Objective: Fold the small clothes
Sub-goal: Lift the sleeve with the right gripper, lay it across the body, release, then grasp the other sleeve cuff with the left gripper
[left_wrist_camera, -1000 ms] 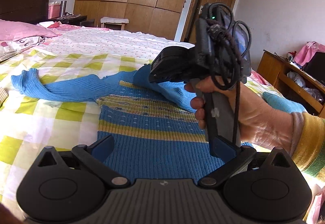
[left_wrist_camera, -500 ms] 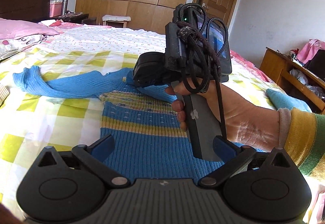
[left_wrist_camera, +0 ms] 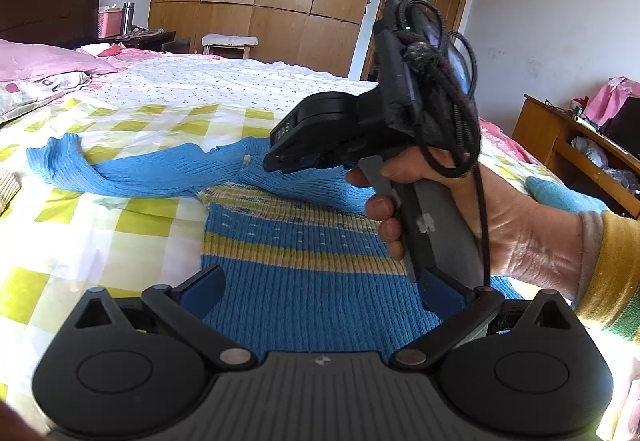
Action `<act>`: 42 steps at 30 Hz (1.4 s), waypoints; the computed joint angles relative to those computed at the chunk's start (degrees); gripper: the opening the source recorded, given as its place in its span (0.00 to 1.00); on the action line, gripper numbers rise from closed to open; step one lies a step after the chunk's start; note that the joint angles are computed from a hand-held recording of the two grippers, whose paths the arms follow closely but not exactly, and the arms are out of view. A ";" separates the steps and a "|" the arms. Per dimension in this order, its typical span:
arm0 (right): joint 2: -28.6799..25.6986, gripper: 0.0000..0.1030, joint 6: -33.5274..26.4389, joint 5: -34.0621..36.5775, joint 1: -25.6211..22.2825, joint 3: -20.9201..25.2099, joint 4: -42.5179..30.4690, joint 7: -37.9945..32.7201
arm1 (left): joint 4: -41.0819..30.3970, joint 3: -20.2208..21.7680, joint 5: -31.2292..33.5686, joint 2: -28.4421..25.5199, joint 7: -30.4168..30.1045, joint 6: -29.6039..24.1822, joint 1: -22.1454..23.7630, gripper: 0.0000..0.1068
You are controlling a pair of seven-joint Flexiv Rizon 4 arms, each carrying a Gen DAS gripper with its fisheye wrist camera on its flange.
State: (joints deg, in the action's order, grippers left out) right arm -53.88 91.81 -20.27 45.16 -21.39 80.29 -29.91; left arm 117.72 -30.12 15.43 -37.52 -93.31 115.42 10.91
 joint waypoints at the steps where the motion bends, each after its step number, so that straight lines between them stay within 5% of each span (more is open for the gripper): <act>1: 0.71 0.14 0.72 0.23 0.66 -0.98 1.42 0.20 | -0.02 0.32 0.07 -0.05 0.12 0.43 -0.24 0.96; 6: 3.45 0.16 1.70 1.97 7.04 -10.48 9.76 0.63 | -0.13 1.67 0.26 0.10 0.19 1.11 -1.35 0.96; 10: 3.40 0.18 0.45 2.82 8.56 -13.19 11.76 1.33 | -0.30 2.26 -0.02 0.07 0.45 0.63 -2.02 0.96; 16: 2.23 0.18 -3.62 2.66 3.59 -6.10 8.17 -0.33 | -0.47 3.14 -0.98 0.03 0.98 0.09 -2.91 0.96; 22: 2.49 0.18 -0.48 -0.49 4.05 -6.65 9.54 2.35 | -0.55 2.75 -1.35 -0.54 1.14 -0.14 -2.49 0.96; 29: 2.92 0.18 5.50 8.33 15.34 -21.15 19.30 4.81 | -0.60 3.75 -1.92 -0.76 0.28 1.35 -3.00 0.96; 32: 2.63 0.18 2.64 12.36 19.57 -26.13 23.34 4.97 | -0.64 5.57 -2.79 -0.52 -0.09 1.93 -4.55 0.96; 35: 4.14 0.18 -1.69 13.88 19.84 -26.08 26.13 8.01 | -0.90 8.65 -3.90 -0.27 0.25 3.19 -7.15 0.96; 42: 4.29 0.18 5.61 16.42 24.75 -30.22 32.47 7.10 | -2.10 19.17 -12.18 -0.38 1.80 7.89 -16.24 0.96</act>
